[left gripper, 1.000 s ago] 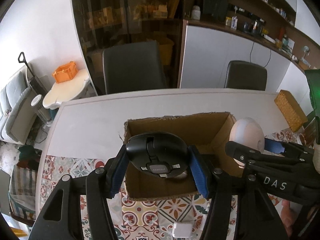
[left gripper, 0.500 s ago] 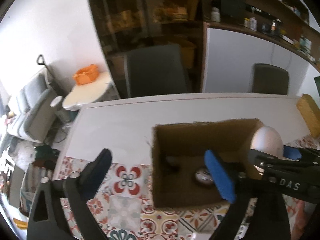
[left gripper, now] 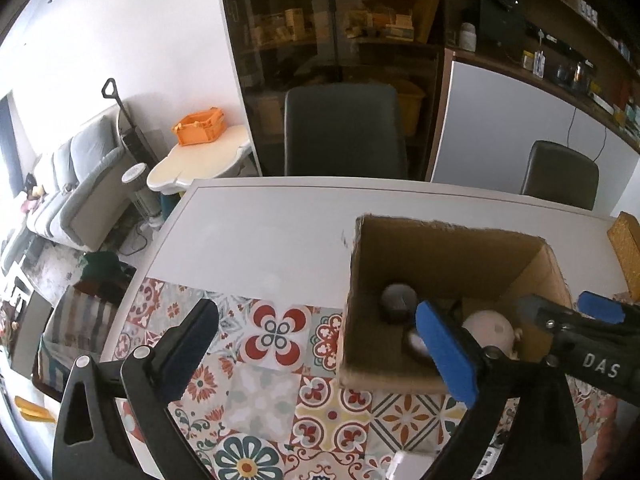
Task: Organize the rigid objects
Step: 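Open left tool to drop the black puck while right tool releases the pink lamp into the box, then withdraw both tools from the box toward the white charger items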
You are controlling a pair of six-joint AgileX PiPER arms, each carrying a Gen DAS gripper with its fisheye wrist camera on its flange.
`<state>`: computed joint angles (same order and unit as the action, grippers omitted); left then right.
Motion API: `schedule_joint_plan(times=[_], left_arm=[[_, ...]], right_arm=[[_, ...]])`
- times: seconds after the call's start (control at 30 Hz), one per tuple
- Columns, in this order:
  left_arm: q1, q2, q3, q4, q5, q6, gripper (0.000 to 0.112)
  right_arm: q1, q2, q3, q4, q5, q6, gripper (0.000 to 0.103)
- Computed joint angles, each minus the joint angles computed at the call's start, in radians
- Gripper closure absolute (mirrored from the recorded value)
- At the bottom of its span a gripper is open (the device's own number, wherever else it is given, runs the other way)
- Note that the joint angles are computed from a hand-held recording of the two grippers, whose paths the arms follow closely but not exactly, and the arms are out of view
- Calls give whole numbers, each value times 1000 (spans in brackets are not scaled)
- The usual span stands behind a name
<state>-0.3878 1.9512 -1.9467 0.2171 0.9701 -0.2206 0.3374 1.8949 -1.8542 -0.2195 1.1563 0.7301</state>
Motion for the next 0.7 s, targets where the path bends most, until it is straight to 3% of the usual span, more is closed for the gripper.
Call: schedule_joint_plan(times=[0.43,0.7], left_arm=[[-28,-148,228,-21,-75,-25,9],[-48,-256,400,15,-139,-66,9]], right_arm=[[119,-254,284,-167,-33,251,20],[185,-343,420,-226,-39,357,20]])
